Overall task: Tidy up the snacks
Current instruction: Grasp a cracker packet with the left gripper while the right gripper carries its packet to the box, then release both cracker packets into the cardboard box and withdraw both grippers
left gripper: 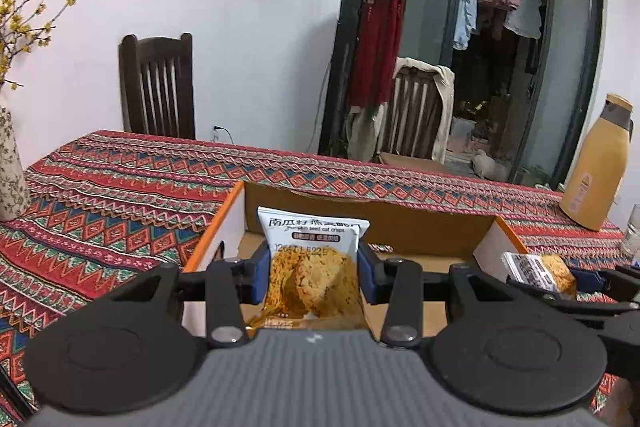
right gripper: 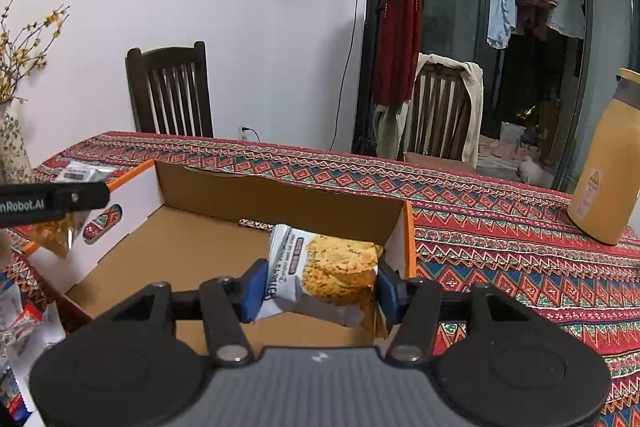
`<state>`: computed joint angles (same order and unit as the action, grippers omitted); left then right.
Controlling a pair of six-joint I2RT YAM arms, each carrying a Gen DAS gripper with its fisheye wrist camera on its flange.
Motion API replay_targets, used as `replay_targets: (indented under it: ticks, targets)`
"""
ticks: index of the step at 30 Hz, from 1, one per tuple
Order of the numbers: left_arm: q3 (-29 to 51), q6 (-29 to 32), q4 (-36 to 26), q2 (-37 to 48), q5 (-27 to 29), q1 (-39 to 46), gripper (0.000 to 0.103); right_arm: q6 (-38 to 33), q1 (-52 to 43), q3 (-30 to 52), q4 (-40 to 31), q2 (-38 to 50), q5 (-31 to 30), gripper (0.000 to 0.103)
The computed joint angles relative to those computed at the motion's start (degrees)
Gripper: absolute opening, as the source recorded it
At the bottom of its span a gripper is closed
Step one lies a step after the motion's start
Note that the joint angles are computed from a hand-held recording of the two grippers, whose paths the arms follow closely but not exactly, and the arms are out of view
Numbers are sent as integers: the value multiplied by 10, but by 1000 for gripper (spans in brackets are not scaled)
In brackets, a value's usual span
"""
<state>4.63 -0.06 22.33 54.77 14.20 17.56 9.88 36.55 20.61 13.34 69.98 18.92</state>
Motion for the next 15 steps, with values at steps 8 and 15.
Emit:
replay_targets:
  ticks: [8, 15]
  targets:
    - [-16, -15, -28, -67, 7, 12, 89, 11, 5, -19, 17, -17, 9, 85]
    - [-30, -34, -82, -175, 14, 29, 103, 27, -3, -32, 30, -40, 8, 103]
